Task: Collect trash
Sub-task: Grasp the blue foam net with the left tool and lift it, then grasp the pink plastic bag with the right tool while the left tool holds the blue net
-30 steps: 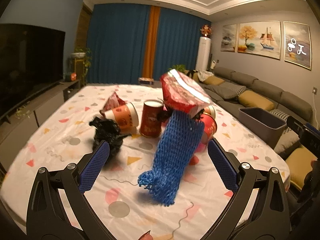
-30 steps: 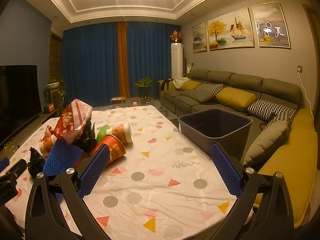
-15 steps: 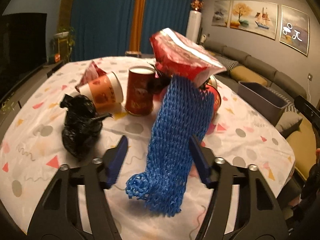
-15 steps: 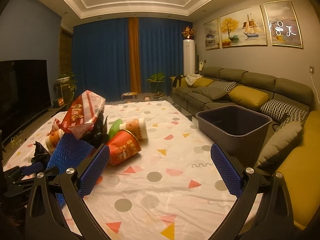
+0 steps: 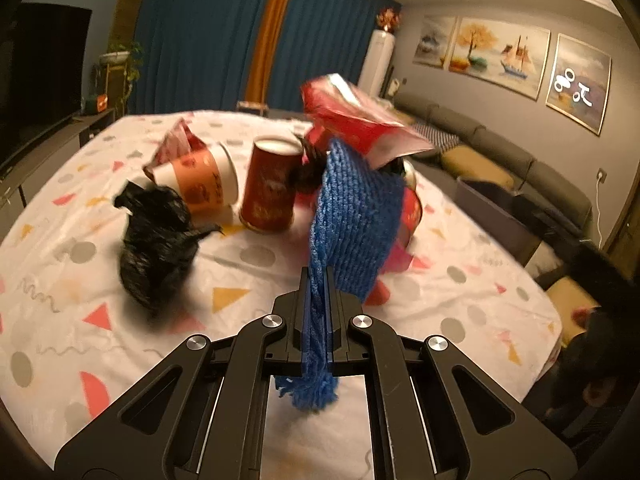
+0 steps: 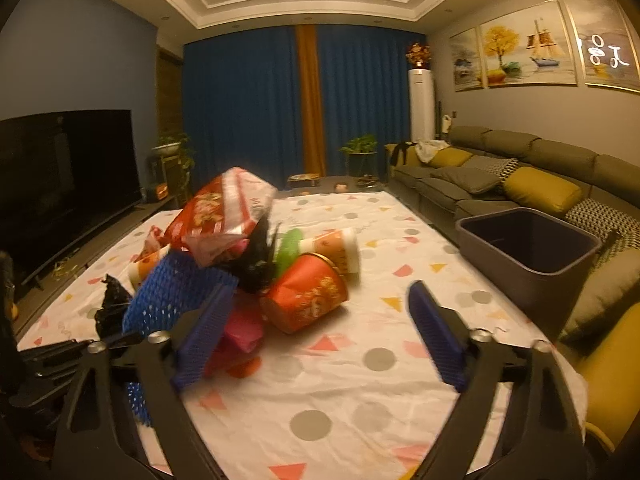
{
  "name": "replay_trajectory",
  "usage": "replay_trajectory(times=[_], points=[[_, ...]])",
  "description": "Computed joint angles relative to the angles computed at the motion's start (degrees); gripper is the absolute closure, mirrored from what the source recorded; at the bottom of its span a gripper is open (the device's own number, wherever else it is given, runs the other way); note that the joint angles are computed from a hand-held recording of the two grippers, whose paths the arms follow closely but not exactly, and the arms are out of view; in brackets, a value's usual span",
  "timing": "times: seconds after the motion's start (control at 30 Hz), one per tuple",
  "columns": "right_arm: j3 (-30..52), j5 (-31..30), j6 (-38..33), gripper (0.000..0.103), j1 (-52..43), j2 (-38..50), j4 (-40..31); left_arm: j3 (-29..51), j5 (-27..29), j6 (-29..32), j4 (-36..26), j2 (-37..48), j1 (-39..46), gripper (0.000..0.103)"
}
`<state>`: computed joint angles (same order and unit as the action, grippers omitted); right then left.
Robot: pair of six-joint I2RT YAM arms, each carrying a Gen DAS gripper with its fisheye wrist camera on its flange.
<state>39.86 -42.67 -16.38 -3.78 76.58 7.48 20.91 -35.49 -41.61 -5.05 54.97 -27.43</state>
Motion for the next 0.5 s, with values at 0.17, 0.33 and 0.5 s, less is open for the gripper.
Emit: replay_trajectory(times=[0.17,0.33,0.5], points=[[0.32,0.05,-1.18,0.037,3.66,-0.33,-1.98,-0.91,-3.71,-2.82,-6.88,-10.24,-3.57,0.098],[0.49,0.93,-2.87,0.043,7.34,1.15,-4.09,-0.89,-10.72,-7.03,-16.62,-19.64,-6.85,0.098],[1.04,3.44,-3.16,0.045,12.37,3.72,-4.08,-0.84,-12.52,-8.29,-21.66,-24.28,-5.99,0.098]])
